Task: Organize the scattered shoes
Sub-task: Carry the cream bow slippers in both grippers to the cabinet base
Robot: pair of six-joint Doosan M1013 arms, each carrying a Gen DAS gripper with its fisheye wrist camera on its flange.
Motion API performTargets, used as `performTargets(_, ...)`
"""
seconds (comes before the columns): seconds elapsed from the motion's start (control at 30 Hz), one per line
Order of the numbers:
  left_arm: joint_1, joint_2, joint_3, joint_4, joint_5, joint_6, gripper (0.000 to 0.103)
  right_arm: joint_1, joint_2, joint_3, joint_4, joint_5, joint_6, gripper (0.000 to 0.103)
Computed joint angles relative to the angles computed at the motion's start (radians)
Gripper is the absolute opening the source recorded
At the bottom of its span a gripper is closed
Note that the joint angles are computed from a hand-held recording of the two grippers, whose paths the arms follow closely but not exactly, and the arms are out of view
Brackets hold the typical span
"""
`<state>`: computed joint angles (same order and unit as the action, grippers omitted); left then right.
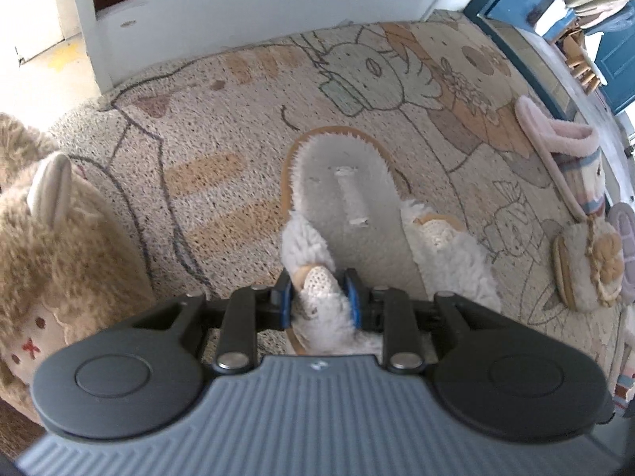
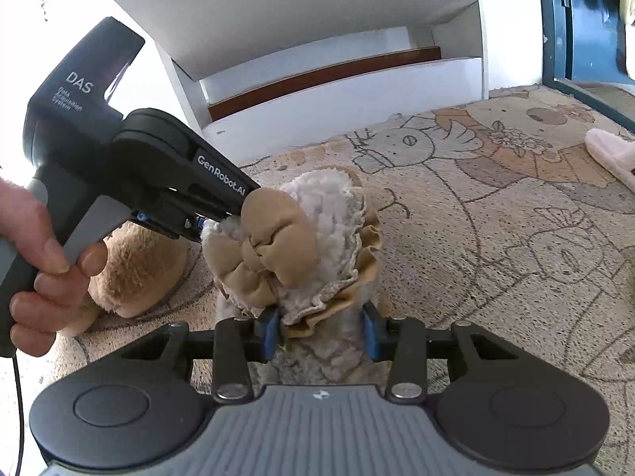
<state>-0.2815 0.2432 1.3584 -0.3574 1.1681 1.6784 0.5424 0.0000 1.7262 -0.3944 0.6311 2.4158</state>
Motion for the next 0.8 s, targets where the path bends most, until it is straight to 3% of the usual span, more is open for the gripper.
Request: performTargets(0.8,0.052,0.016,-0.033,0.066,-0.096,-0.06,0.024,-0.035,0.098,-0.099,0.167,-0.083,-0.262,0.043)
